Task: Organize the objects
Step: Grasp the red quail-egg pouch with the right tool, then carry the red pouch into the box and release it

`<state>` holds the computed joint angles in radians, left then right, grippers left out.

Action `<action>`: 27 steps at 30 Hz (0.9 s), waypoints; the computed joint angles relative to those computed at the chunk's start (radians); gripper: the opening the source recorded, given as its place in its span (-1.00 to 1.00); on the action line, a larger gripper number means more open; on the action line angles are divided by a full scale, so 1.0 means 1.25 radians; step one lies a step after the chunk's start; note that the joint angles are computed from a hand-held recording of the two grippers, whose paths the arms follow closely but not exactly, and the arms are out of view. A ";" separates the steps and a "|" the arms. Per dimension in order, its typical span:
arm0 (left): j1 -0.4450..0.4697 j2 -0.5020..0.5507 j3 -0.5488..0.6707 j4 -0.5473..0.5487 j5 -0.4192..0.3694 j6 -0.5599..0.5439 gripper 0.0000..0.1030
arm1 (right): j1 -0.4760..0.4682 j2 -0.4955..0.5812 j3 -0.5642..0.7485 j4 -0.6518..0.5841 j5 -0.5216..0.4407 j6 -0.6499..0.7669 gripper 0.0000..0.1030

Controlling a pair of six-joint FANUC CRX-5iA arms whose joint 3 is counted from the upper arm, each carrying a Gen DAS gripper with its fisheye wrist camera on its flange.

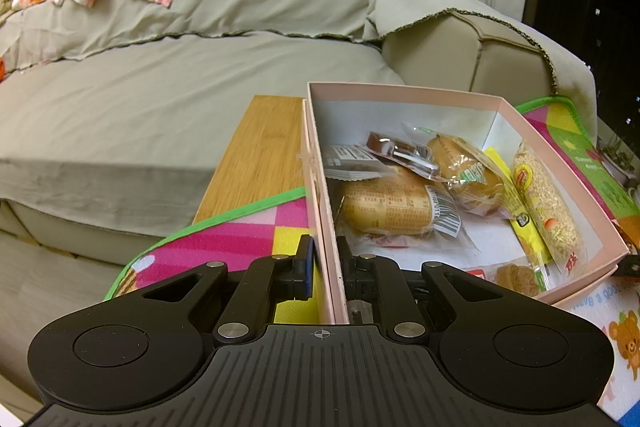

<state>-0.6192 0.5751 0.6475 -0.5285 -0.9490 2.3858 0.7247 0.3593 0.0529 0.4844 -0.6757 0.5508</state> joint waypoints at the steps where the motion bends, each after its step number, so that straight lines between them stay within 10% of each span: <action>1: 0.000 0.000 -0.001 -0.001 0.000 0.001 -0.75 | 0.003 0.012 0.002 0.033 -0.003 -0.015 0.80; 7: -0.001 0.000 -0.001 -0.001 0.000 0.002 -0.75 | 0.020 0.041 0.013 0.129 -0.050 -0.048 0.43; 27: -0.002 -0.004 -0.006 -0.002 0.003 0.006 -0.74 | 0.119 -0.160 -0.092 0.156 -0.056 -0.017 0.43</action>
<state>-0.6215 0.5696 0.6406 -0.5305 -0.9448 2.3934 0.8734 0.1592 -0.0617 0.6793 -0.7461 0.5299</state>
